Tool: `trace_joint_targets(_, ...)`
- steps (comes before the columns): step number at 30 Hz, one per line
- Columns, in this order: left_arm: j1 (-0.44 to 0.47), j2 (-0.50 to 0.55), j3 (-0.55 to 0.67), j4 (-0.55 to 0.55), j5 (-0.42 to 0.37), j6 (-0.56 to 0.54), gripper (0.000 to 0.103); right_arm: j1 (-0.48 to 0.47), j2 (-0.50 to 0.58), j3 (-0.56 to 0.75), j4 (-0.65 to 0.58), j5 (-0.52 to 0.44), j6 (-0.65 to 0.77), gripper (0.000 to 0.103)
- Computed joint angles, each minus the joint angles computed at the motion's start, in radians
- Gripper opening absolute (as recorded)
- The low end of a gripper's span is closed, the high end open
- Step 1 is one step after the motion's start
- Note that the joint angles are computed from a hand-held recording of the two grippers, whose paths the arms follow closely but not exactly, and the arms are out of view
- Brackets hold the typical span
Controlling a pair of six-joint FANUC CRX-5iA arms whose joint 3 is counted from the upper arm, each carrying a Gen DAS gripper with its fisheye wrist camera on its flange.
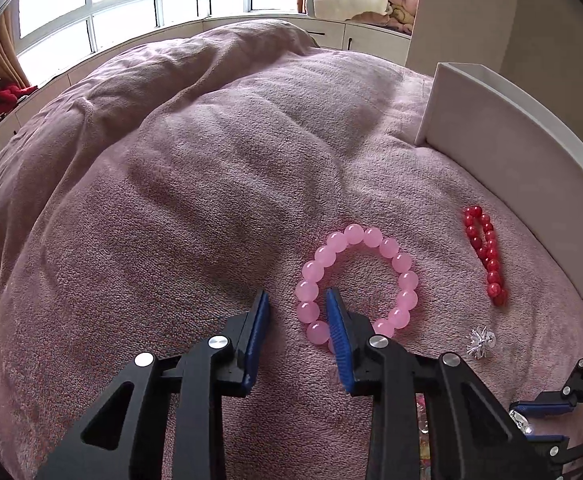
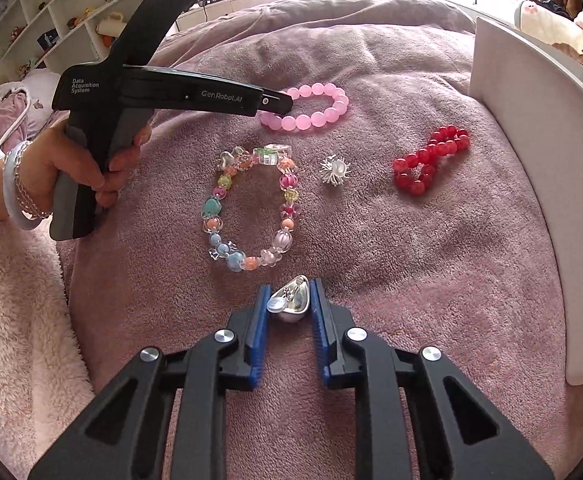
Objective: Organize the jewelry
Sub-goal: 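Grasp the silver heart charm with the right tool while the left tool grasps the pink bead bracelet, then carry the pink bead bracelet and silver heart charm in both tools over the white box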
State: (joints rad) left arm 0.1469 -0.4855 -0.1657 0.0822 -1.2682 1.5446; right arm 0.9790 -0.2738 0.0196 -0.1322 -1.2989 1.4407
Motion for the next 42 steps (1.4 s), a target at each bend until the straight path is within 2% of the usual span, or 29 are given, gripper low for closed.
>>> trace_joint_targets(3, 0.029, -0.015, -0.015, 0.041, -0.005, -0.011, 0.018, 0.001, -0.002, 0.001, -0.003, -0.002, 0.004, 0.02)
trace_joint_targets(8, 0.037, -0.035, -0.018, 0.053, -0.017, -0.021, 0.017, 0.018, -0.014, -0.006, 0.003, 0.0, 0.008, 0.02)
trace_joint_targets(15, 0.115, -0.082, -0.03, 0.138, -0.046, -0.019, 0.016, 0.031, -0.031, -0.007, 0.008, 0.012, 0.012, 0.02)
trace_joint_targets(22, 0.144, -0.115, 0.004, 0.175, -0.098, -0.026, 0.016, -0.018, -0.046, 0.013, -0.042, 0.022, -0.002, 0.02)
trace_joint_targets(33, 0.074, -0.076, 0.154, 0.107, -0.129, 0.024, 0.016, -0.065, -0.068, 0.077, -0.039, 0.035, 0.017, 0.02)
trace_joint_targets(37, 0.07, -0.058, 0.208, 0.139, -0.119, -0.007, 0.017, -0.098, -0.073, 0.123, -0.035, 0.059, 0.026, 0.02)
trace_joint_targets(42, -0.008, -0.001, 0.326, 0.11, -0.118, 0.004, 0.016, -0.163, -0.07, 0.198, -0.043, 0.074, 0.041, 0.02)
